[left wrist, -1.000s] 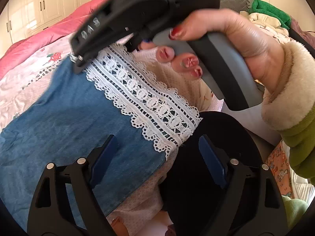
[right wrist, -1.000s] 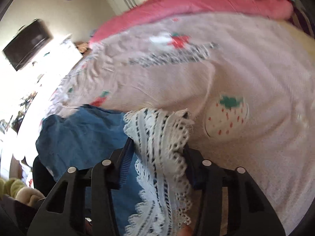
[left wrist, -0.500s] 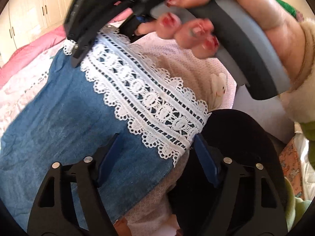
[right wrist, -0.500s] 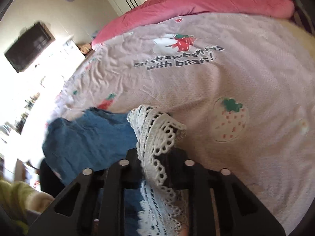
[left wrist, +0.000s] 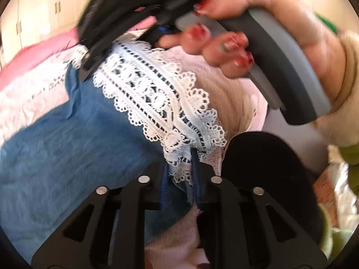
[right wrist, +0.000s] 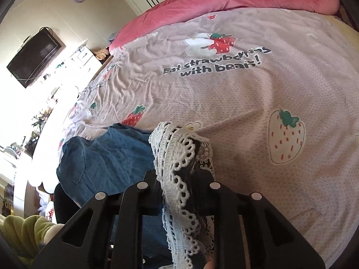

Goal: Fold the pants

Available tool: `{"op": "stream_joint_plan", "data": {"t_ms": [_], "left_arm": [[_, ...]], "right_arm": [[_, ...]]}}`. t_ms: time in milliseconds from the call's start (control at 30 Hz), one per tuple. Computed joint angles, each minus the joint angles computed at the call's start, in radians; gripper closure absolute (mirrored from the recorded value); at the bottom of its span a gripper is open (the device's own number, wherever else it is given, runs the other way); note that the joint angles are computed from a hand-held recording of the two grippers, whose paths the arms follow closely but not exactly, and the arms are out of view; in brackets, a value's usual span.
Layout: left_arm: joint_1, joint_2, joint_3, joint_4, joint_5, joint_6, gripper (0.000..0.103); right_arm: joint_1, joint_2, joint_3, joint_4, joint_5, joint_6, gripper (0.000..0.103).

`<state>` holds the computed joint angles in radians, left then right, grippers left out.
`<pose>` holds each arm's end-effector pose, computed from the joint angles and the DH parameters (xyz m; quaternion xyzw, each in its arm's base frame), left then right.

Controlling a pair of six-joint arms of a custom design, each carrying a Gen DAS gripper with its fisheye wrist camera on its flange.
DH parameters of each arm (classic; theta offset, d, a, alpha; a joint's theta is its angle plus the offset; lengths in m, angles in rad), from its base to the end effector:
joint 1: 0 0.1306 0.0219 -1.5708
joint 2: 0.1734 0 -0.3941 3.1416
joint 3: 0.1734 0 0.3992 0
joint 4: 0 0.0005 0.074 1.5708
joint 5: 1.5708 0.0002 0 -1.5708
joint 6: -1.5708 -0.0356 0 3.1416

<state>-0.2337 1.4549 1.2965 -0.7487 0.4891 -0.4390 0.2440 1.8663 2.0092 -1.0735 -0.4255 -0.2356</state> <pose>0.4859 -0.1334 0.3779 0.3772 0.8399 -0.1953 0.3379 0.6356 0.1729 0.4535 -0.0703 0.9275 0.2677 0.2512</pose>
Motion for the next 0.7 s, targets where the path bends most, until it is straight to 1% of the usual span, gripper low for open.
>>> {"op": "stream_joint_plan", "data": {"t_ms": [33,167,233,267,300,333,367,500,600,700], "left_arm": [[0.015,-0.003,-0.001,-0.003,0.029,0.003,0.096],[0.052,-0.026,-0.011,-0.004,0.058,0.004,0.099],[0.081,-0.012,0.012,-0.025,0.096,0.010,0.099],[0.090,-0.008,0.016,-0.031,0.101,0.013,0.099],[0.093,-0.002,0.021,-0.032,0.100,0.015,0.099],[0.090,-0.003,0.022,-0.032,0.097,0.022,0.099],[0.087,-0.001,0.021,-0.029,0.098,0.029,0.099],[0.098,-0.035,0.001,-0.042,0.136,0.054,0.099],[0.131,-0.026,0.016,-0.056,0.176,0.062,0.099],[0.174,-0.037,0.011,-0.063,0.230,0.076,0.099]], "right_arm": [[0.004,0.002,0.008,-0.004,0.004,-0.004,0.085],[0.019,0.023,0.056,-0.023,0.016,-0.035,0.085],[0.031,0.038,0.092,-0.043,0.027,-0.040,0.085],[0.036,0.045,0.107,-0.051,0.040,-0.038,0.085],[0.043,0.054,0.127,-0.066,0.074,-0.031,0.085],[0.043,0.060,0.135,-0.074,0.075,-0.039,0.085],[0.041,0.065,0.141,-0.080,0.059,-0.059,0.085],[0.052,0.068,0.162,-0.096,0.055,-0.091,0.085],[0.081,0.097,0.239,-0.147,0.081,-0.088,0.085],[0.124,0.167,0.379,-0.244,0.142,-0.080,0.085]]}}
